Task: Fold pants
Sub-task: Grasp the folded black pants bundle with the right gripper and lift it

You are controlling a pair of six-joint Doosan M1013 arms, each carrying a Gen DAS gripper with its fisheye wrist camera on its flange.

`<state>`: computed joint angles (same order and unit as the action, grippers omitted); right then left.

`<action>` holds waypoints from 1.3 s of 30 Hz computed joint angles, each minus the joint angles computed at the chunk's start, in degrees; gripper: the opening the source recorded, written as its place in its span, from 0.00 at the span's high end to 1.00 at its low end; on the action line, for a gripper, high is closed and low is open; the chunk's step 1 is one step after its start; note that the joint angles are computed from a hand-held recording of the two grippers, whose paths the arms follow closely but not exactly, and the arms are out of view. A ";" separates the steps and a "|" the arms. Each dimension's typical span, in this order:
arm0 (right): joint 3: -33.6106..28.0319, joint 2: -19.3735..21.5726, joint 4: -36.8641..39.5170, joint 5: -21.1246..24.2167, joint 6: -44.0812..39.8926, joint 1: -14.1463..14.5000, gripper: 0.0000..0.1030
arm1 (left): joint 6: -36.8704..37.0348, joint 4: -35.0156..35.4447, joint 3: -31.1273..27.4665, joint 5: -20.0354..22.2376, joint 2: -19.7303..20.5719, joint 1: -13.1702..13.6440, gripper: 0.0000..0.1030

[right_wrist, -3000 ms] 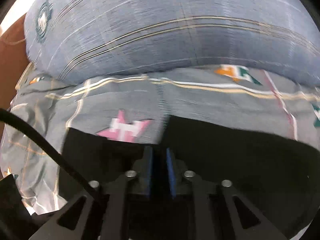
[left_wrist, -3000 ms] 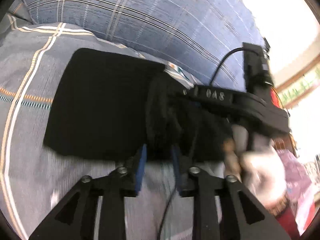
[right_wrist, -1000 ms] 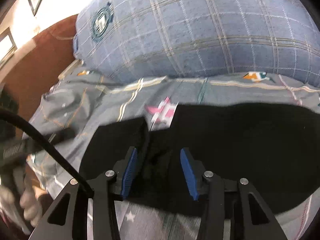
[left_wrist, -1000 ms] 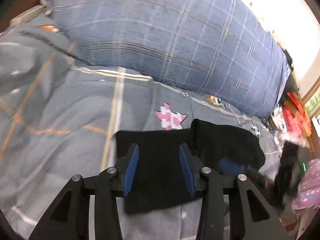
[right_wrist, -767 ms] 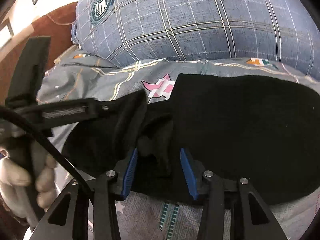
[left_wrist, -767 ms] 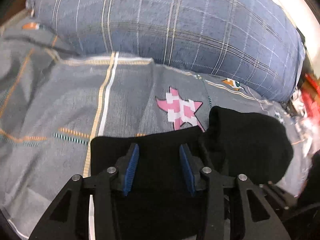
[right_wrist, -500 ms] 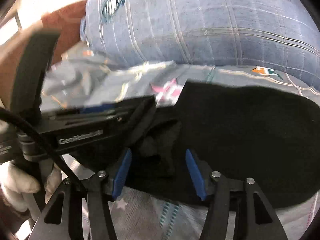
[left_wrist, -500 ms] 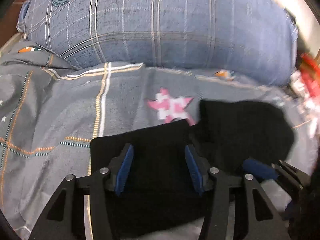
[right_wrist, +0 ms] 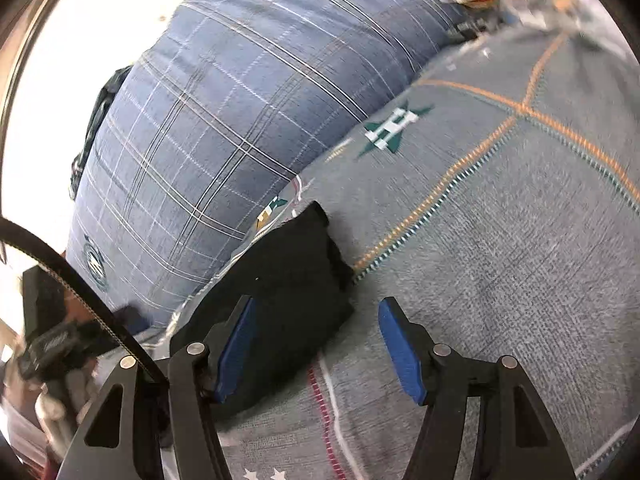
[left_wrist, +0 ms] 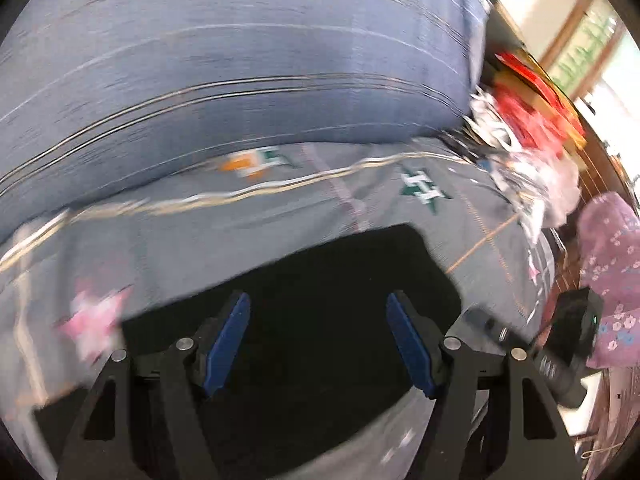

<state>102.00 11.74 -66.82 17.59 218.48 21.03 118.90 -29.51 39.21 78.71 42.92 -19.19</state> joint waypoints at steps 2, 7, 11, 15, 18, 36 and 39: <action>-0.04 0.17 1.65 -0.68 -2.01 -0.52 0.33 | 0.80 0.61 -2.23 -0.05 1.64 -1.88 0.32; -1.70 1.82 7.83 -2.50 -9.77 -1.43 0.33 | 3.80 2.51 -9.18 3.95 6.37 -5.38 0.32; -3.58 3.26 11.68 -2.49 -16.30 -1.38 0.33 | 5.71 4.91 -17.24 11.81 11.54 -7.24 0.32; -5.30 4.65 14.22 -2.65 -22.21 -0.74 0.38 | 9.42 11.34 -16.29 12.27 12.03 -9.29 0.31; -6.69 5.29 17.37 0.28 -27.23 -0.05 0.72 | 11.57 10.18 -11.62 9.00 9.23 -9.51 0.80; -15.07 5.75 8.45 4.44 -37.20 8.09 0.77 | 8.50 -14.94 2.50 0.31 -3.35 4.70 0.87; -20.70 8.67 19.42 6.12 -53.74 9.55 0.80 | 6.85 -17.93 4.79 -1.35 -4.26 8.25 0.87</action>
<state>81.30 20.41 -47.40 23.71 164.73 30.59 125.75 -47.45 44.01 77.35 38.66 -10.94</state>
